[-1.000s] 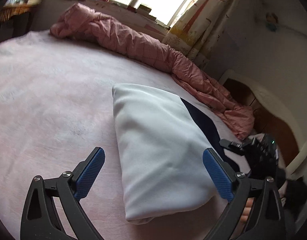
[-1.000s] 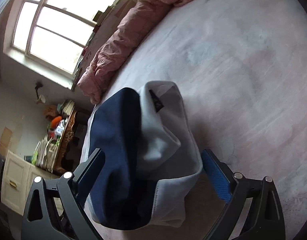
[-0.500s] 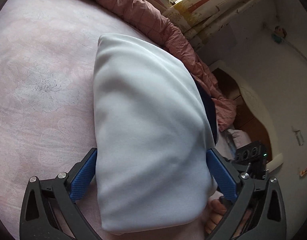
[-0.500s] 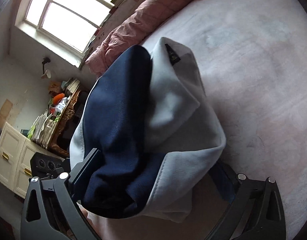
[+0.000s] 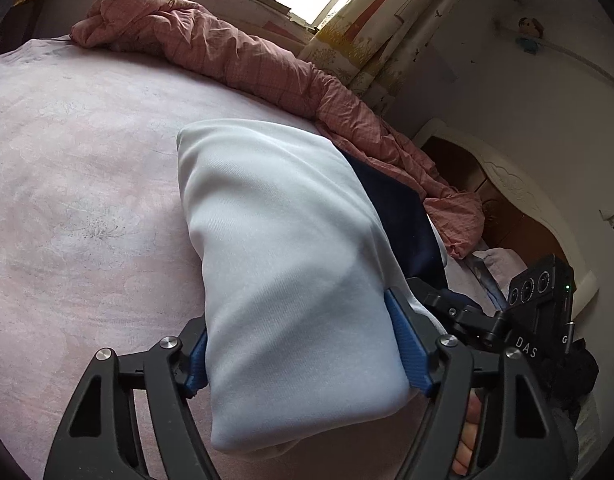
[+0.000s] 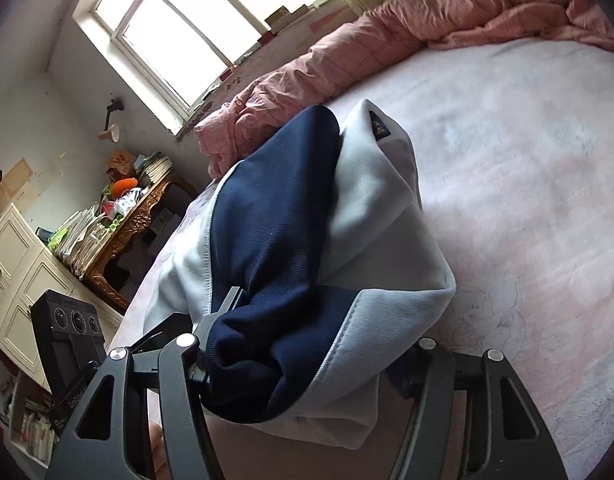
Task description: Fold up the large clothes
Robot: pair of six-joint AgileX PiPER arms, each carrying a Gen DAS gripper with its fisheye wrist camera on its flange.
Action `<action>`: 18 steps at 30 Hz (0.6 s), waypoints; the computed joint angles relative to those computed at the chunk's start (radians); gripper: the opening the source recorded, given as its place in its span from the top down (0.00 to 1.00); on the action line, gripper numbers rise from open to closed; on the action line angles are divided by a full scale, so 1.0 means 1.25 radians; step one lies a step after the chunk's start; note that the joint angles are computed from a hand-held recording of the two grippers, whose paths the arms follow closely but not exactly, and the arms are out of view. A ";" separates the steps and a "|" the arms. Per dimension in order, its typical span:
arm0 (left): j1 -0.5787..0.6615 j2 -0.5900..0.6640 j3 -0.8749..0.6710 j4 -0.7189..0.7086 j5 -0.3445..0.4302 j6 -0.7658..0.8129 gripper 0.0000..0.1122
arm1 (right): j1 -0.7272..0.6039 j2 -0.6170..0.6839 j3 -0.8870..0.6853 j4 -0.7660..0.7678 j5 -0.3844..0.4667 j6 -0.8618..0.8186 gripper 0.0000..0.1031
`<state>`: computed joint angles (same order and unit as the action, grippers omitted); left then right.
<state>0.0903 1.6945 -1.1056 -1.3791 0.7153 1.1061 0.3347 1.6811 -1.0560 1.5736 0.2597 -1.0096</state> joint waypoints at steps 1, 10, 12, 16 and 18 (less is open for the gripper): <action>0.002 -0.009 0.006 -0.008 0.003 0.006 0.34 | 0.003 -0.007 0.001 -0.002 -0.004 0.003 0.38; -0.076 -0.143 0.005 0.012 -0.032 -0.007 0.34 | -0.018 -0.204 0.092 -0.060 -0.012 0.019 0.39; -0.125 -0.163 -0.024 0.036 -0.049 -0.045 0.34 | -0.056 -0.268 0.110 -0.142 0.012 0.090 0.39; -0.252 -0.140 -0.128 0.080 -0.081 -0.125 0.34 | -0.195 -0.403 0.111 -0.369 0.109 0.268 0.39; -0.321 -0.101 -0.198 0.094 -0.099 -0.163 0.34 | -0.297 -0.452 0.089 -0.432 0.184 0.304 0.39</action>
